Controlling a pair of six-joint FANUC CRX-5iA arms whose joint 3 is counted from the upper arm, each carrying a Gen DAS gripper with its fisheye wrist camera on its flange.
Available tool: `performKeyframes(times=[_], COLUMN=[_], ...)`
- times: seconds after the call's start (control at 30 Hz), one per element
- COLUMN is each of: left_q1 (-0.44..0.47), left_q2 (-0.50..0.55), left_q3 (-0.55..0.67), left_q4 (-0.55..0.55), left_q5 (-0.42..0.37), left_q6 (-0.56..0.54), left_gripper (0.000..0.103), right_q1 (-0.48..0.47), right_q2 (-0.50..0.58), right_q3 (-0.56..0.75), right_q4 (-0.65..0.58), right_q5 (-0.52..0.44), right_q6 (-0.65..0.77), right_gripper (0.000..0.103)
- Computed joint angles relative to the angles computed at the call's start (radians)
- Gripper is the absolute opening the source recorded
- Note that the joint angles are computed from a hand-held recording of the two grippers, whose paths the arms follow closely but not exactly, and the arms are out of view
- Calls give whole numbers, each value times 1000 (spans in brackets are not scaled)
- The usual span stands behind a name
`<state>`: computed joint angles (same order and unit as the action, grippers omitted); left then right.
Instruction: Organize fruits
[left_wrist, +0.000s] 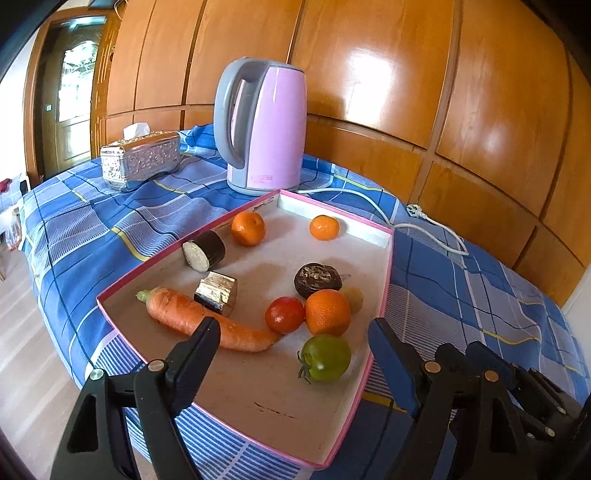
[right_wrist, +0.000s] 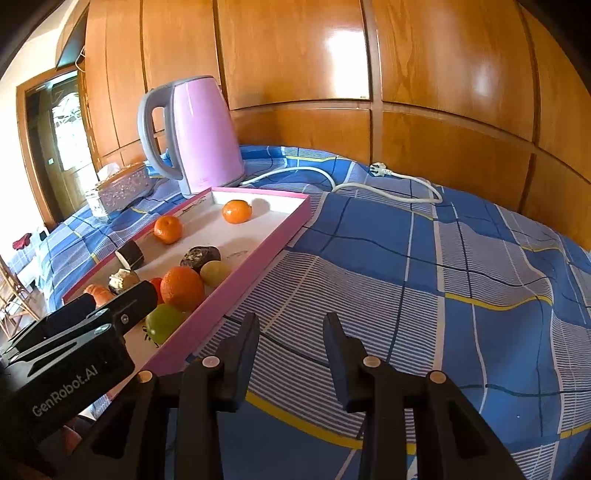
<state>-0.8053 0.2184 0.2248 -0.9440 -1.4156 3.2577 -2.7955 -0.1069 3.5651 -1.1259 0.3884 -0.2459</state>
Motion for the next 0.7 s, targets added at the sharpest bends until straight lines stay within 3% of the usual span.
performKeyframes(times=[0.27,0.53,0.7], left_q1=[-4,-9,-8], left_q2=[0,-1,-2], left_q3=[0,0,0], left_q4=[-7,-14,-13], left_q5=[-1,-5,-4], left_q6=[-5,0,-1], left_gripper=[83,85,86], right_q1=[-14,31,29], right_q2=[-4,16,15], right_q3=[-10,27,26], right_q4=[27,-47,-39], right_q5=[-6,-77,-80], right_q6=[-68,68,58], right_gripper=[36,36,36])
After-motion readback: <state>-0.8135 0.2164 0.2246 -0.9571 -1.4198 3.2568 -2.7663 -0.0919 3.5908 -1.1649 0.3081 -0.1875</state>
